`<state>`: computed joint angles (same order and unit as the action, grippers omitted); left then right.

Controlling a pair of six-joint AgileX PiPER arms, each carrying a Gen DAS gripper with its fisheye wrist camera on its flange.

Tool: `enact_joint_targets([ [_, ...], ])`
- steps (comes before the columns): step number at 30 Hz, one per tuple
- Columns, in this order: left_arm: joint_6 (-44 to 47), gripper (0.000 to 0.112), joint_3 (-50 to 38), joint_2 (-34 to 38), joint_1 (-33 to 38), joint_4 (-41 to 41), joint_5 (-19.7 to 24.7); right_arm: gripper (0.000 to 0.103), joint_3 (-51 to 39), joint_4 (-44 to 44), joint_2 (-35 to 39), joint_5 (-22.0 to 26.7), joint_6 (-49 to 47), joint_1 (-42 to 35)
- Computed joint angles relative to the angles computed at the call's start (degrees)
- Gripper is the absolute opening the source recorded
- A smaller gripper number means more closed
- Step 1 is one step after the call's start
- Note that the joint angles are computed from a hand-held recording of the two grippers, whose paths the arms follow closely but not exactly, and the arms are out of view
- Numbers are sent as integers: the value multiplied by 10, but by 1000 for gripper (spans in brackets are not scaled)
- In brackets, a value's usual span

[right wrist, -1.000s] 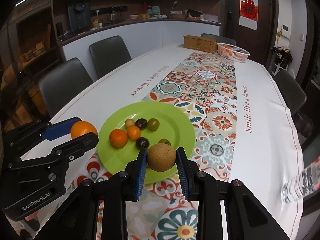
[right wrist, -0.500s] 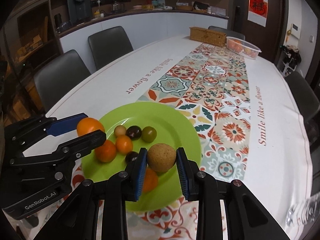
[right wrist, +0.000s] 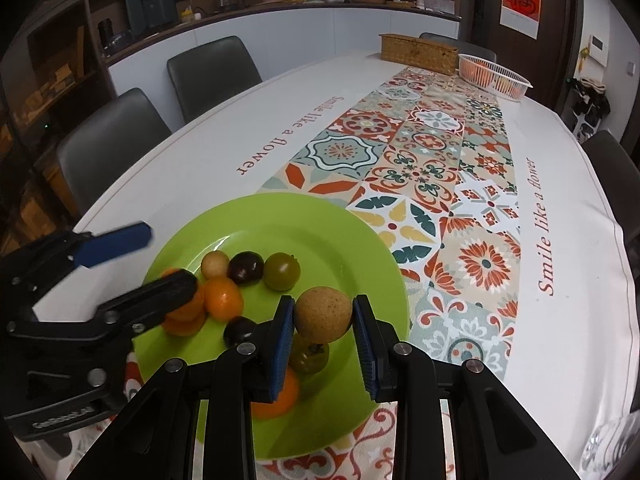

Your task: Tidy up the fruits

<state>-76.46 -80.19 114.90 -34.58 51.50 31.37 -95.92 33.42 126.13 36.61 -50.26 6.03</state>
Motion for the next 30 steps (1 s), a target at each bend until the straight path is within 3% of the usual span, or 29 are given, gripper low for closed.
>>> enact_joint_targets([
  [2,-27,59,15,-9,-4,25,13,32,3,4,-1,-5,-4,2],
  [5,-50,59,28,-16,-8,44,25,50,20,23,-10,-16,-21,4],
  [9,-72,59,46,-32,-18,58,34,51,62,37,-37,-48,-42,5],
  [15,-109,62,58,-54,-60,97,86,52,155,106,-105,-90,-99,-12],
  [17,-119,66,63,-64,-76,107,102,57,189,137,-131,-102,-121,-20],
  [22,-147,71,75,-85,-121,132,150,58,278,224,-201,-126,-194,-45],
  [26,-176,83,83,-95,-167,157,203,58,340,283,-255,-135,-258,-67],
  [30,-195,89,92,-106,-208,162,243,69,396,336,-307,-133,-313,-94],
])
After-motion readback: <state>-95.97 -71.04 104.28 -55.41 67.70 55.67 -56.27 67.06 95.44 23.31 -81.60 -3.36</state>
